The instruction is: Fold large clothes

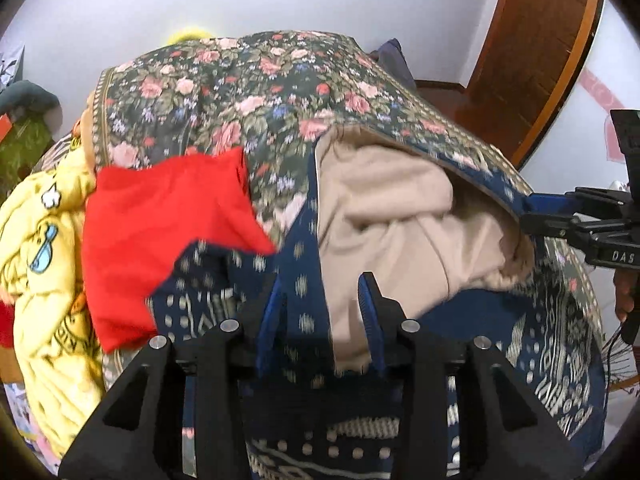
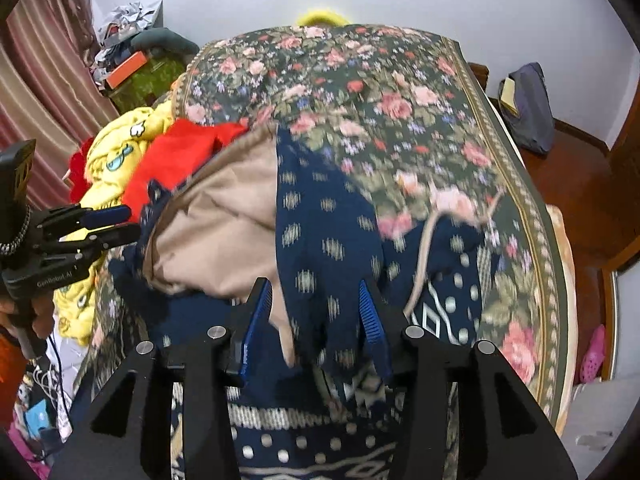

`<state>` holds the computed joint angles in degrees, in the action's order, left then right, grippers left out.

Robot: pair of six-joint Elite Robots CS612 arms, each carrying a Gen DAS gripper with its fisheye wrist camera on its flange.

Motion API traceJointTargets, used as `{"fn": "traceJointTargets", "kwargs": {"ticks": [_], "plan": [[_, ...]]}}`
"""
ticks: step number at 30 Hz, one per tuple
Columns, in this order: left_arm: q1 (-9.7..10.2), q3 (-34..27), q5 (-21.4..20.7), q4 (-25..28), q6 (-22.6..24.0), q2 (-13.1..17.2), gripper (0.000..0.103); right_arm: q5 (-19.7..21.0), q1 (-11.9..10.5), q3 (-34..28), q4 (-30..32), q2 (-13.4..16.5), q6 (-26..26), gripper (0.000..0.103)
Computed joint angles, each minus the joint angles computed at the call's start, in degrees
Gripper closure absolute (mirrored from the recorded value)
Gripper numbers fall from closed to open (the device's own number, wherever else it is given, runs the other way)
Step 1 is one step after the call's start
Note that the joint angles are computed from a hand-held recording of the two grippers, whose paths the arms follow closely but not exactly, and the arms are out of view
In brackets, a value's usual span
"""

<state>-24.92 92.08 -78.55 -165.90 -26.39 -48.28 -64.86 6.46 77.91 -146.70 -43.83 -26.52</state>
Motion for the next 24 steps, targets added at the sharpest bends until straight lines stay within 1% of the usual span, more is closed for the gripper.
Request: {"fn": "traceJointTargets", "kwargs": {"ticks": [3,6,9,12,14,16,17,18,19,20,22,24], "plan": [[0.54,-2.77,0.07,1.47,0.35,1.46,0.064,0.25,0.62,-2.65,1.53,1.42,0.09,0.061],[1.42,-5.58,-0.91,3.07,-0.24,3.2,0.064,-1.35,1.54,-5.12,2.39,2.91,-0.74,0.061],[2.71,-8.15,-4.01,4.31,-1.78,5.03,0.064,-3.09,2.34,-8.5,4.82,5.11,-1.47,0.061],[3.92,-10.74,-8.02,5.17,-3.32,7.04,0.064,-4.08,2.73,-11.25,6.67,7.02,-1.5,0.061],[4.55,-12.37,-9.91,5.54,-4.59,8.38,0.064,-3.57,2.67,-11.95,6.11,7.73,-1.02,0.061],[4.97,-13.45,-11.57,5.19,-5.46,9.4,0.064,-2.72,2.55,-11.73,3.74,8.04,-0.73,0.061],[5.08,-13.65,-12.07,4.47,-5.84,9.73,0.067,-2.66,2.5,-11.54,3.01,8.05,-1.17,0.061],[5.08,-13.68,-12.3,3.58,-6.09,9.94,0.077,-2.34,2.44,-11.32,2.3,8.01,-1.34,0.062],[5.07,-13.7,-12.55,3.04,-6.05,10.04,0.083,-1.97,2.39,-11.23,1.89,8.02,-1.45,0.066],[5.06,-13.63,-12.63,2.83,-5.94,10.01,0.091,-1.2,2.27,-11.04,2.05,7.87,-2.01,0.077],[4.69,-12.76,-11.94,1.31,-5.39,9.51,0.095,-0.57,2.14,-10.85,3.05,7.51,-2.1,0.092],[4.16,-11.64,-10.88,0.14,-4.45,8.49,0.096,0.54,1.84,-10.29,3.04,6.96,-1.71,0.092]]}}
